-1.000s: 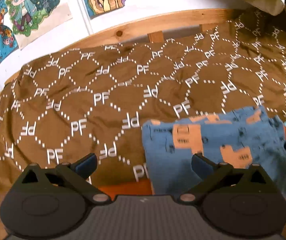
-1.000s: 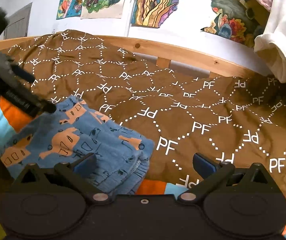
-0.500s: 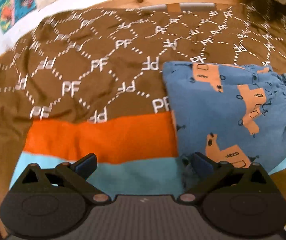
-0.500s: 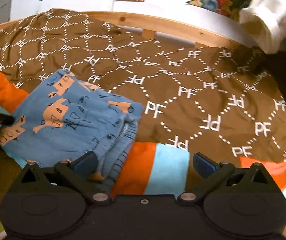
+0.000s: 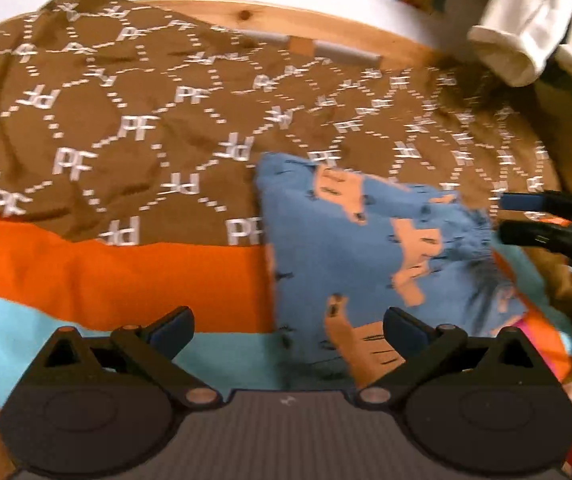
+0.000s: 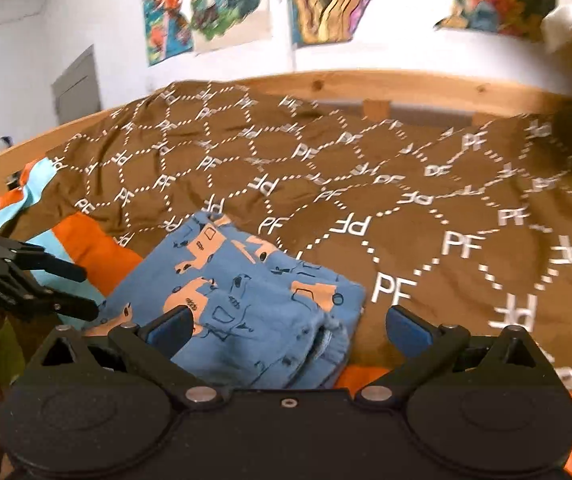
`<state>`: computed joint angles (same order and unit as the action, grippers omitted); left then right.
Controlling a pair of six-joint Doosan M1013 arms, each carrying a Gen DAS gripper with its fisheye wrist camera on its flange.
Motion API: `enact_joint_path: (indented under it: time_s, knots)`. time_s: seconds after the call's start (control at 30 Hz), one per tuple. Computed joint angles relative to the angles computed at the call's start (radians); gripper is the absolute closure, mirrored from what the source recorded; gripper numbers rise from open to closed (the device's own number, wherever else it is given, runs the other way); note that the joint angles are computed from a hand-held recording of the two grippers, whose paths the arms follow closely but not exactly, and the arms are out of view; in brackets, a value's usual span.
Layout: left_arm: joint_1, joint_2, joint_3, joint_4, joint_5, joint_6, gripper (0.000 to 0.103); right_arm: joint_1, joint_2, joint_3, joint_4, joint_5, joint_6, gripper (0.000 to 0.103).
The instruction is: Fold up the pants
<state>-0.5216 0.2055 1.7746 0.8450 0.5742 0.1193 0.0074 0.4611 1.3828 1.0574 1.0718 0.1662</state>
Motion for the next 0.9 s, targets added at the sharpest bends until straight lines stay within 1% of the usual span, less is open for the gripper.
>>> enact_joint_path:
  time_s: [0.07,0.13,0.23,0.33,0.4,0.47,0.5,0.57,0.6,0.63,0.67,0.73,0.77,0.8,0.83,0.87,0.9]
  knots:
    - [0.008,0.002,0.006,-0.001,-0.049,0.011,0.000,0.002,0.045,-0.057,-0.021,0.065,0.059,0.001]
    - [0.018,0.009,0.005,-0.042,-0.085,0.050,0.000,0.005,0.090,-0.111,-0.053,0.113,0.137,0.001]
    - [0.042,0.016,0.005,-0.179,-0.135,0.137,0.000,0.006,0.138,-0.154,-0.063,0.160,0.226,0.001]
    - [0.055,0.010,0.021,-0.188,-0.191,0.096,0.000,-0.004,0.161,-0.169,-0.004,0.208,0.268,0.001]
    - [0.069,0.007,0.026,-0.255,-0.238,0.123,0.000,-0.009,0.175,-0.184,0.023,0.251,0.293,0.003]
    - [0.085,0.005,0.034,-0.336,-0.290,0.155,0.001,-0.011,0.184,-0.195,0.030,0.279,0.310,0.010]
    - [0.090,0.005,0.037,-0.360,-0.307,0.156,0.001,-0.011,0.185,-0.195,0.029,0.283,0.308,0.013]
    - [0.093,0.006,0.039,-0.353,-0.307,0.119,0.006,-0.008,0.181,-0.191,0.018,0.269,0.304,0.024]
    - [0.093,0.006,0.038,-0.353,-0.298,0.110,0.010,-0.006,0.177,-0.185,0.013,0.253,0.303,0.028]
    - [0.093,0.008,0.035,-0.358,-0.286,0.110,0.015,-0.005,0.172,-0.178,0.009,0.237,0.305,0.035]
    - [0.092,0.008,0.032,-0.365,-0.271,0.114,0.017,-0.006,0.172,-0.178,0.007,0.229,0.310,0.044]
    - [0.095,0.009,0.027,-0.394,-0.259,0.136,0.026,-0.009,0.176,-0.181,0.011,0.236,0.333,0.050]
    - [0.098,0.009,0.024,-0.427,-0.256,0.158,0.029,-0.009,0.177,-0.179,0.014,0.238,0.345,0.053]
    - [0.099,0.011,0.019,-0.451,-0.247,0.169,0.037,-0.009,0.176,-0.177,0.016,0.238,0.348,0.054]
    - [0.101,0.014,0.011,-0.481,-0.229,0.186,0.049,-0.008,0.174,-0.174,0.013,0.234,0.345,0.058]
    - [0.101,0.018,-0.002,-0.510,-0.198,0.205,0.056,-0.007,0.169,-0.169,0.009,0.225,0.339,0.063]
    - [0.097,0.023,-0.017,-0.511,-0.155,0.206,0.065,-0.005,0.166,-0.165,0.007,0.218,0.339,0.065]
